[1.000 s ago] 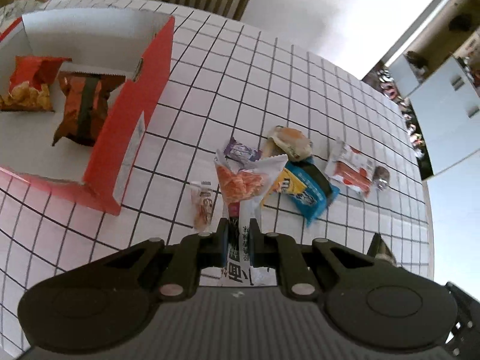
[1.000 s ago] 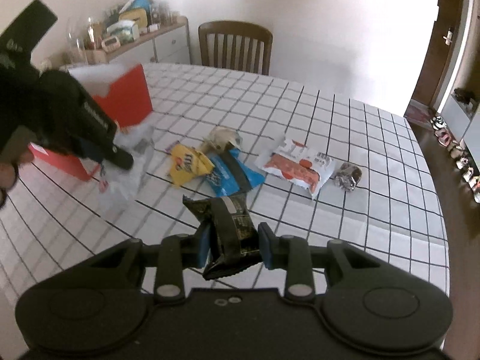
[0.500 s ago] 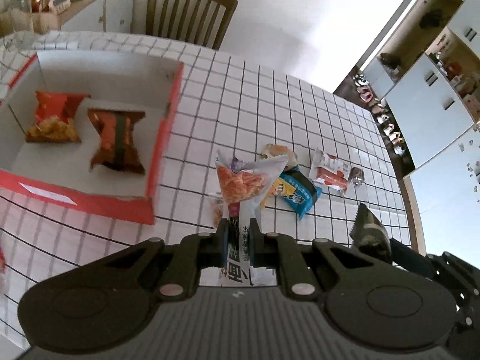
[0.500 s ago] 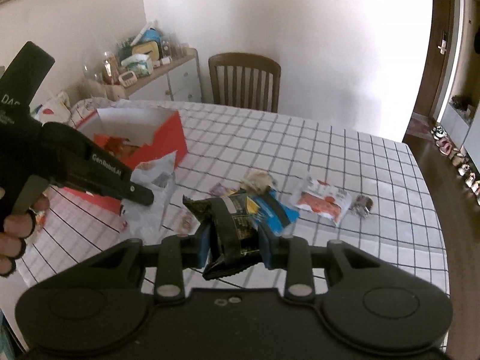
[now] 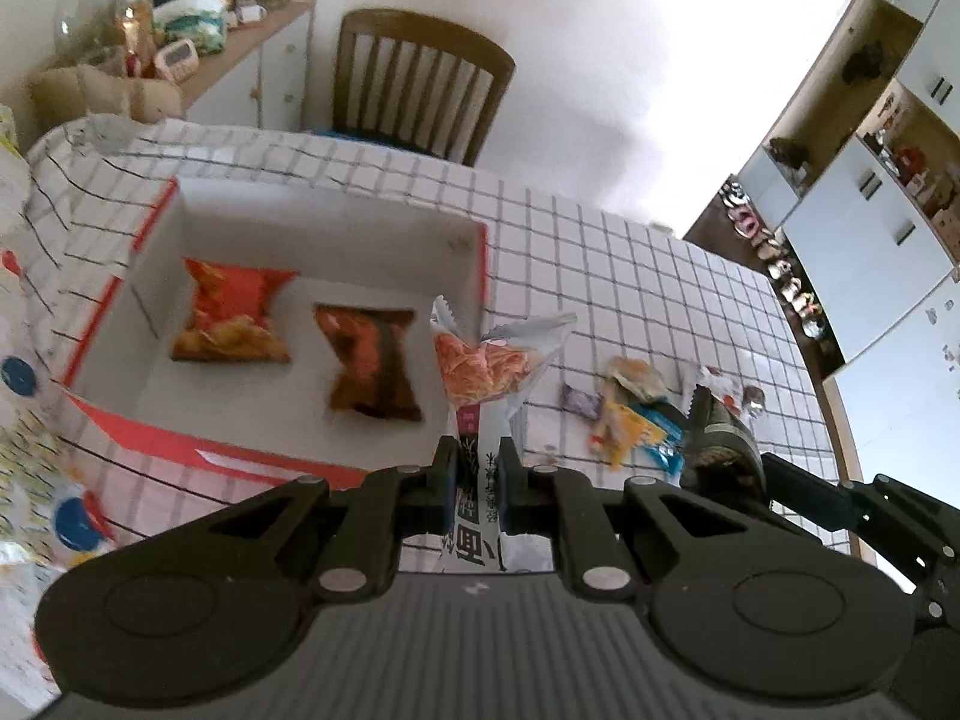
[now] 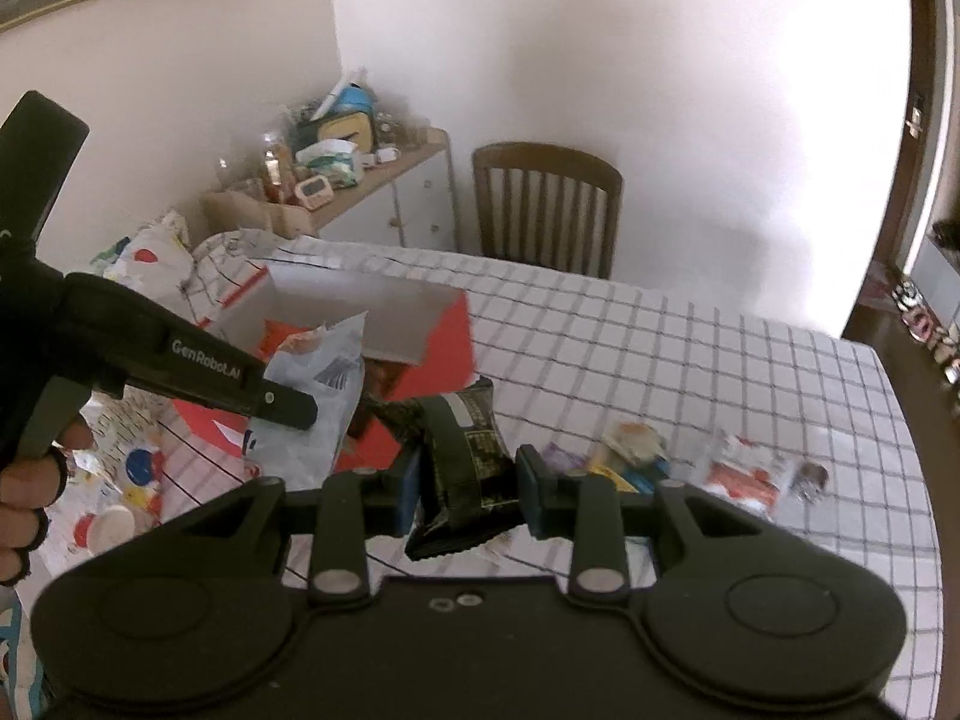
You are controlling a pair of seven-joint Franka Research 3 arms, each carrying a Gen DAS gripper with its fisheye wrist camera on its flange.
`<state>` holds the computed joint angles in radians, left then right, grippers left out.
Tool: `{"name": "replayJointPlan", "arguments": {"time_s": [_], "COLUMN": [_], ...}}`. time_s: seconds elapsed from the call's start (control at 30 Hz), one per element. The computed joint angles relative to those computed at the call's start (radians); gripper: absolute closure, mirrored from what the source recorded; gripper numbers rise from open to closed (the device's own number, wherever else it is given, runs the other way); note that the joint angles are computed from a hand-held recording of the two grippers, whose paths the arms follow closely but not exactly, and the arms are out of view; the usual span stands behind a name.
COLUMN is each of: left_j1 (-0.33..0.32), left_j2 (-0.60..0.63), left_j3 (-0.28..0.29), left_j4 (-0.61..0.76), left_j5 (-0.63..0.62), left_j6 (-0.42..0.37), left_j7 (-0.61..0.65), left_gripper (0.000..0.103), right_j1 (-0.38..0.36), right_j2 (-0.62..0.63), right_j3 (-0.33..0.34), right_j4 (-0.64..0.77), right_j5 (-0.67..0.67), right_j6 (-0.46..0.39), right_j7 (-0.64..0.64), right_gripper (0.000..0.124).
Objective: Organize snacks
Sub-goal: 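Carry both packets over the red box and release them inside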
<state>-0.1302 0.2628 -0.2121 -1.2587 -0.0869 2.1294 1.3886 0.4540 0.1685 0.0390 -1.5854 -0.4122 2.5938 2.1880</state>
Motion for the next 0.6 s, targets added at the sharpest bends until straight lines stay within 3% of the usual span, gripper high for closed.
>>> {"name": "replayJointPlan", "arguments": {"time_s": [0.37,0.6], "left_j1": [0.056,0.068], "left_j2": [0.071,0.203], "left_j3": [0.026,0.048], "left_j4": [0.137,0.336], "left_j5": [0.022,0.09], "left_j6": [-0.039,-0.104], "left_j7": [0.084,0.118], "left_gripper": [0.091,0.091], "right_j1": [0.104,0.153], "right_j2": [0.246,0.458], "right_j3": [-0.048,-0.09], "right_j4": [0.366,0.69], "right_j5": [-0.01,0.055], "right_j6": [-0.109,-0.227], "right_j7": [-0.01,-0.072], "right_gripper": [0.092,0.092]}}
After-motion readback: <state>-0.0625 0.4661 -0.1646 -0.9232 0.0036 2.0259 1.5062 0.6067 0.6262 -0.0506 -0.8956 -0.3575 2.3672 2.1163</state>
